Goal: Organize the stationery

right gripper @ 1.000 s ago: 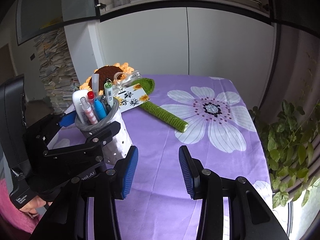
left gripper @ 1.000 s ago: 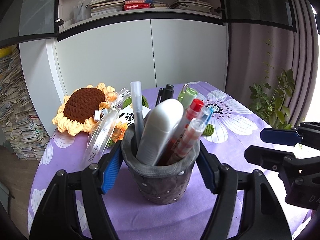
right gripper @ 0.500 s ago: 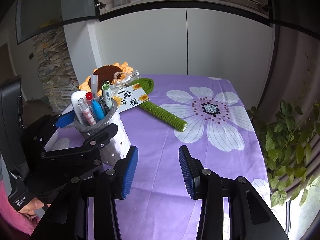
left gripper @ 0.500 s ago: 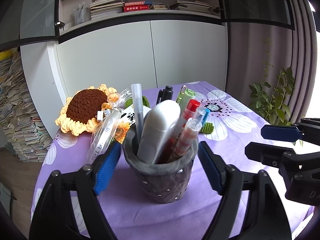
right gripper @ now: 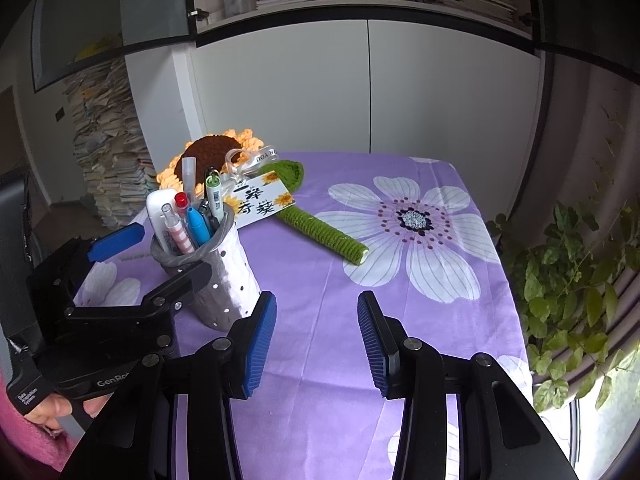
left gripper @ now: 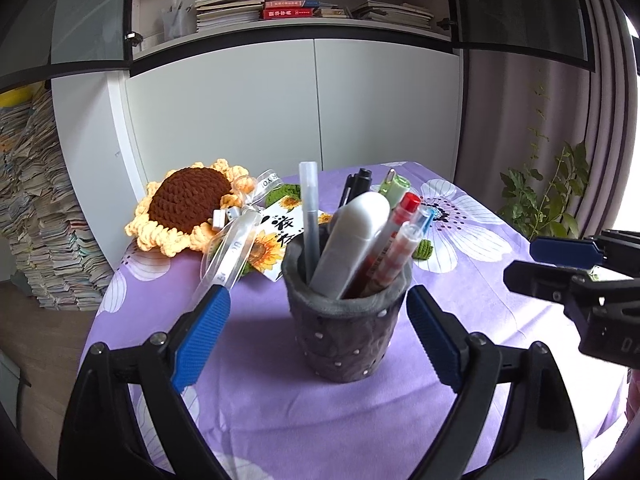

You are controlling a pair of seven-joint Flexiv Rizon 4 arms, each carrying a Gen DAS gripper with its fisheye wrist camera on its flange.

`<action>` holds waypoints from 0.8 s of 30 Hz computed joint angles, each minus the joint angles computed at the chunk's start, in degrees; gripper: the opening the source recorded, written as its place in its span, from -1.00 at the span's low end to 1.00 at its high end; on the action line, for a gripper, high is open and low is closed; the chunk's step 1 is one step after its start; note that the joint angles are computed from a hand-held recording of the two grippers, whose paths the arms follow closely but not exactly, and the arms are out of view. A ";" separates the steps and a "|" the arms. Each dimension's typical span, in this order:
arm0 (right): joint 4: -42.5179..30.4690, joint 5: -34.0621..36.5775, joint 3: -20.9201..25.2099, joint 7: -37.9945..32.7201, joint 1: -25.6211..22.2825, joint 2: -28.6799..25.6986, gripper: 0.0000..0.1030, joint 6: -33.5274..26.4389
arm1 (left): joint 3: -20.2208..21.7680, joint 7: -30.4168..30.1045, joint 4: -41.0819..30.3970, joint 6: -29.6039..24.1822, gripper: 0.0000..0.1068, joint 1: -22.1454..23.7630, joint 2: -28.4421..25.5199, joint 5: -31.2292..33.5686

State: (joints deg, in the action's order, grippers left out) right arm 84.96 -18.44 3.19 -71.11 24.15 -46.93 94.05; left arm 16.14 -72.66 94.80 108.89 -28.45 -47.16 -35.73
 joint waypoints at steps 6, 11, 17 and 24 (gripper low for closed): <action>2.57 0.30 -2.64 0.29 2.14 2.09 -0.17 2.61 | 0.64 -0.87 5.48 0.15 0.84 -2.12 4.05 -0.96; 6.61 1.10 -4.41 0.59 3.97 5.34 -0.17 4.90 | 12.24 -1.20 7.24 0.03 0.91 -13.17 3.75 -8.80; 15.17 7.46 -17.98 -0.05 15.87 10.71 -0.17 12.02 | 11.15 2.01 11.67 4.94 0.91 -16.79 9.32 -14.03; 24.40 26.41 -33.29 -7.42 33.31 15.88 0.71 24.63 | 10.88 7.26 15.22 12.53 0.91 -23.16 13.73 -22.45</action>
State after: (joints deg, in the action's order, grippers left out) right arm 109.36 7.97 -30.10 -78.53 57.45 -31.05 118.67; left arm 27.02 -65.40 110.02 121.42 -51.61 -33.44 -58.18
